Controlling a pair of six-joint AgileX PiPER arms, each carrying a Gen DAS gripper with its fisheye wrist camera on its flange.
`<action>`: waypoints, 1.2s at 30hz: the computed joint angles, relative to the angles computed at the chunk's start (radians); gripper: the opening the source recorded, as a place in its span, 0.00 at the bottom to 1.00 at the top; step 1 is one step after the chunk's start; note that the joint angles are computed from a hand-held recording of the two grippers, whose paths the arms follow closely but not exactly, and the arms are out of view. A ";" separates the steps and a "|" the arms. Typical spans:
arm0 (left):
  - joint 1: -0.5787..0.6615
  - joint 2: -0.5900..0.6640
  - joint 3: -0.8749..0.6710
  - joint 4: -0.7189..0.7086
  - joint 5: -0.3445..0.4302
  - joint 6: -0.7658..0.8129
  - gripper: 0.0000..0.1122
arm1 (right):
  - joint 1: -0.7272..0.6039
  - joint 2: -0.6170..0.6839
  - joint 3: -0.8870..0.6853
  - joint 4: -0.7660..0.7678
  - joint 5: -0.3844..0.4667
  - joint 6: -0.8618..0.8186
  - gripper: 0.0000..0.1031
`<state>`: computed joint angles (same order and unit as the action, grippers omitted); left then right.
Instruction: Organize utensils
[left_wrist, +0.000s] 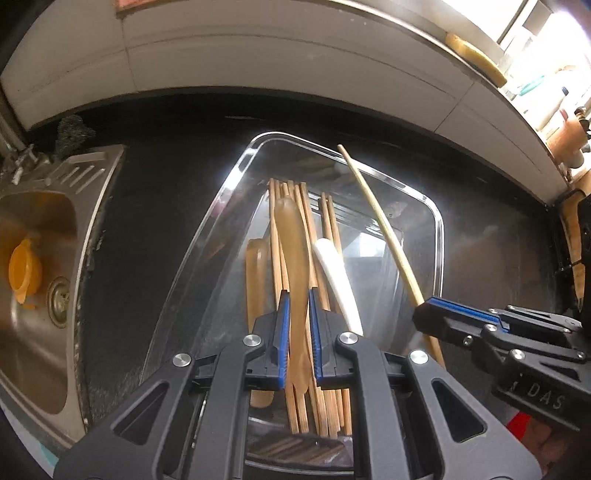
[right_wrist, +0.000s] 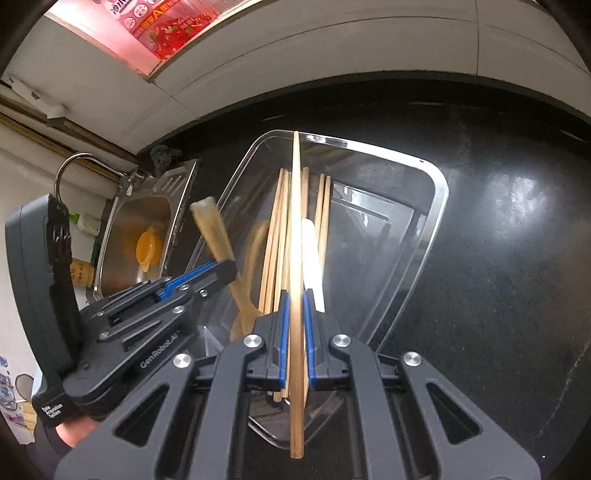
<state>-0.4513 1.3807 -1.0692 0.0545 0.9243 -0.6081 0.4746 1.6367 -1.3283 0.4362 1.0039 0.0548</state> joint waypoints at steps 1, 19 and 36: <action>0.019 0.012 -0.002 -0.033 -0.008 0.039 0.09 | -0.001 0.005 -0.004 -0.001 0.003 0.000 0.08; 0.084 -0.304 0.073 0.039 0.092 -0.102 0.86 | -0.091 -0.142 0.035 -0.013 -0.044 -0.050 0.79; -0.383 -0.287 0.029 0.292 0.200 -0.559 0.86 | -0.114 -0.386 0.230 -0.165 0.026 -0.057 0.72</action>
